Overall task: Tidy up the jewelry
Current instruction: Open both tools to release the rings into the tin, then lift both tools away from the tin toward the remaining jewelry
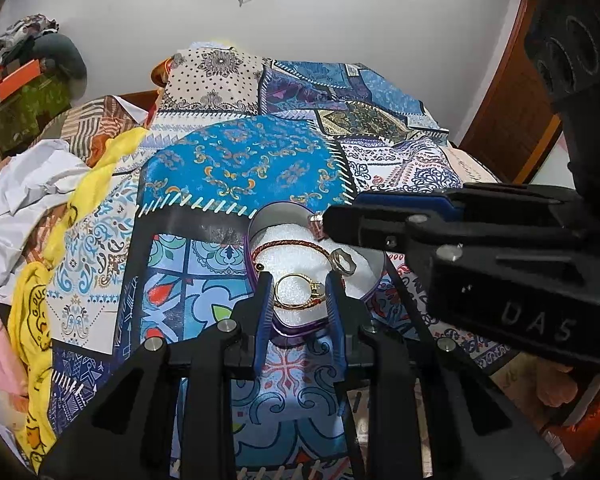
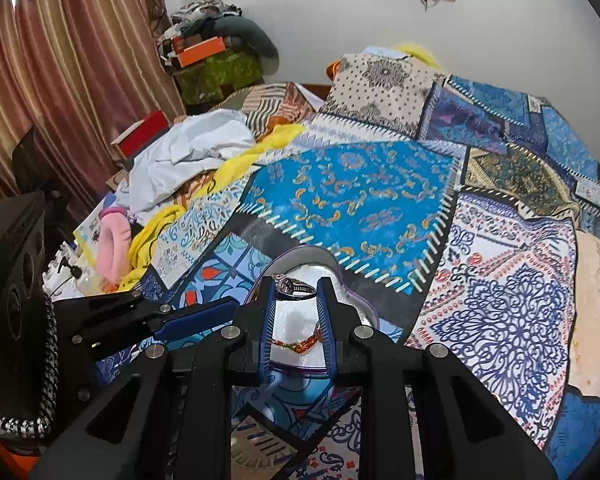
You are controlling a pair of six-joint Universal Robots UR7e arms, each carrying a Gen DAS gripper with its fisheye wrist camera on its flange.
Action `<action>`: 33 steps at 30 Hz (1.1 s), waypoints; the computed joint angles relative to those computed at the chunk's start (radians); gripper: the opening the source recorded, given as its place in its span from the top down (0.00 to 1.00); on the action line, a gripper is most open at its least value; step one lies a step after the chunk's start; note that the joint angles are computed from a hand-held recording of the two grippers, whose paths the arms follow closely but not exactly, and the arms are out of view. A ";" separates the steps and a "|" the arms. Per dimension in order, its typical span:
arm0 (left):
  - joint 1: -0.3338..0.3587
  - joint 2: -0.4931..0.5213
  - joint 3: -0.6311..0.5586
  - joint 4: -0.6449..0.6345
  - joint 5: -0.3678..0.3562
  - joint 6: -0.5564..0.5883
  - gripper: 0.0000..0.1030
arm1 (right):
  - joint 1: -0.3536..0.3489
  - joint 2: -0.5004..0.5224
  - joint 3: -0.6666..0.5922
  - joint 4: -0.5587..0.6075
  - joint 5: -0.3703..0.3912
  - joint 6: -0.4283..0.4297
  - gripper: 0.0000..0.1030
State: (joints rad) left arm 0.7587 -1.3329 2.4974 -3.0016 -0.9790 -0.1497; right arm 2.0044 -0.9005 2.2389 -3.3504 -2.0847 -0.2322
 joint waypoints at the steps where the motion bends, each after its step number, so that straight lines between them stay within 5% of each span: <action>1: 0.006 -0.001 -0.003 0.001 -0.011 0.000 0.76 | 0.001 0.003 -0.001 0.005 -0.003 0.003 0.82; 15: -0.015 -0.035 -0.008 0.050 0.002 -0.031 0.73 | 0.040 -0.040 0.026 -0.041 -0.040 0.014 0.68; 33: -0.203 -0.145 0.012 0.137 0.126 -0.132 0.62 | 0.104 -0.187 0.161 -0.210 -0.188 -0.010 0.68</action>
State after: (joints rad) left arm 0.5559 -1.4776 2.5096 -2.8643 -0.8528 -0.2820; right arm 2.1084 -1.0876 2.3996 -3.5606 -2.2725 -0.2426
